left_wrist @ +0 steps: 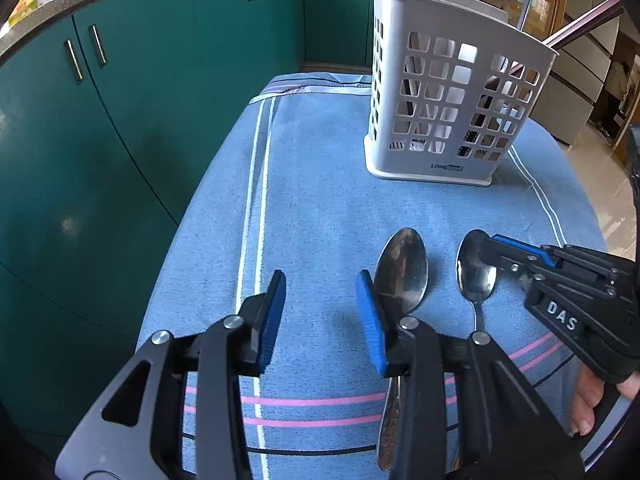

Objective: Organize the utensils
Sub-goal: 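Grasp a steel spoon handle with the left tool while the right tool grasps another spoon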

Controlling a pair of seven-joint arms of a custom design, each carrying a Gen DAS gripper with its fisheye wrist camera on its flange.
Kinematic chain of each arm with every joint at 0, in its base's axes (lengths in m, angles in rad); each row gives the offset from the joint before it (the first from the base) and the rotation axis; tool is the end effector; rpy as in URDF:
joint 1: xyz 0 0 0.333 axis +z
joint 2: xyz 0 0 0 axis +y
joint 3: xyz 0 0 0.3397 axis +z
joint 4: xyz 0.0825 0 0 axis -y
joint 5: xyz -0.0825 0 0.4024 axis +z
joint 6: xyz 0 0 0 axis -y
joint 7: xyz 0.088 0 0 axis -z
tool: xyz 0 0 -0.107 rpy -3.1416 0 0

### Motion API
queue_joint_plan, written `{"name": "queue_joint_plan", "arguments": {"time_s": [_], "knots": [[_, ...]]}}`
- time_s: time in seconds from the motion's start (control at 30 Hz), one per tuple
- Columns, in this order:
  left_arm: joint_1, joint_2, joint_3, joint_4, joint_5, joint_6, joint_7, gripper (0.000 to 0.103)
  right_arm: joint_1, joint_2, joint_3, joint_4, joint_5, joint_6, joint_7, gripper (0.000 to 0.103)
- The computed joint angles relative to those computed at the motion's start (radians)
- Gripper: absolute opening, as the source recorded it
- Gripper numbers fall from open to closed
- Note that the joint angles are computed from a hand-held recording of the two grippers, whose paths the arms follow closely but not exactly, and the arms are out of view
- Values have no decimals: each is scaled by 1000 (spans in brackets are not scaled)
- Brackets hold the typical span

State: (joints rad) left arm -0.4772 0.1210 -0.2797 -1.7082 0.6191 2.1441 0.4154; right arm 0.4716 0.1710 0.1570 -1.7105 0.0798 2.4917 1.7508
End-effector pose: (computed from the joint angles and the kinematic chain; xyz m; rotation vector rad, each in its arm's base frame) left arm 0.4962 -0.4223 0.5724 -1.9812 1.7076 -0.5378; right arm 0.5552 0.3933 0.5733 -2.1046 1.4109 -0.1867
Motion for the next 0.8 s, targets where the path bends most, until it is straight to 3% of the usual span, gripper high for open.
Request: {"name": "queue_joint_plan", "arguments": {"time_s": [0.1,0.53,0.57,0.63,0.67,0.8], "knots": [[-1,5,0,3,-2,-1,3,37,3,-28,-6,-37,-32,14,15,0],[-16,28,6,28,2,-15,0,43,12,-90,-14,-112,-246,63,154,1],[-17,28,6,28,3,-16,0,44,12,-91,-14,-111,-251,58,161,4],[-16,29,8,29,3,-15,0,45,8,-84,-12,-106,-235,63,165,29],[-13,27,9,25,1,-9,3,46,5,-83,-11,-107,-219,72,164,35],[-8,37,13,37,0,4,13,46,-9,-59,-8,-84,-133,78,113,38]]}}
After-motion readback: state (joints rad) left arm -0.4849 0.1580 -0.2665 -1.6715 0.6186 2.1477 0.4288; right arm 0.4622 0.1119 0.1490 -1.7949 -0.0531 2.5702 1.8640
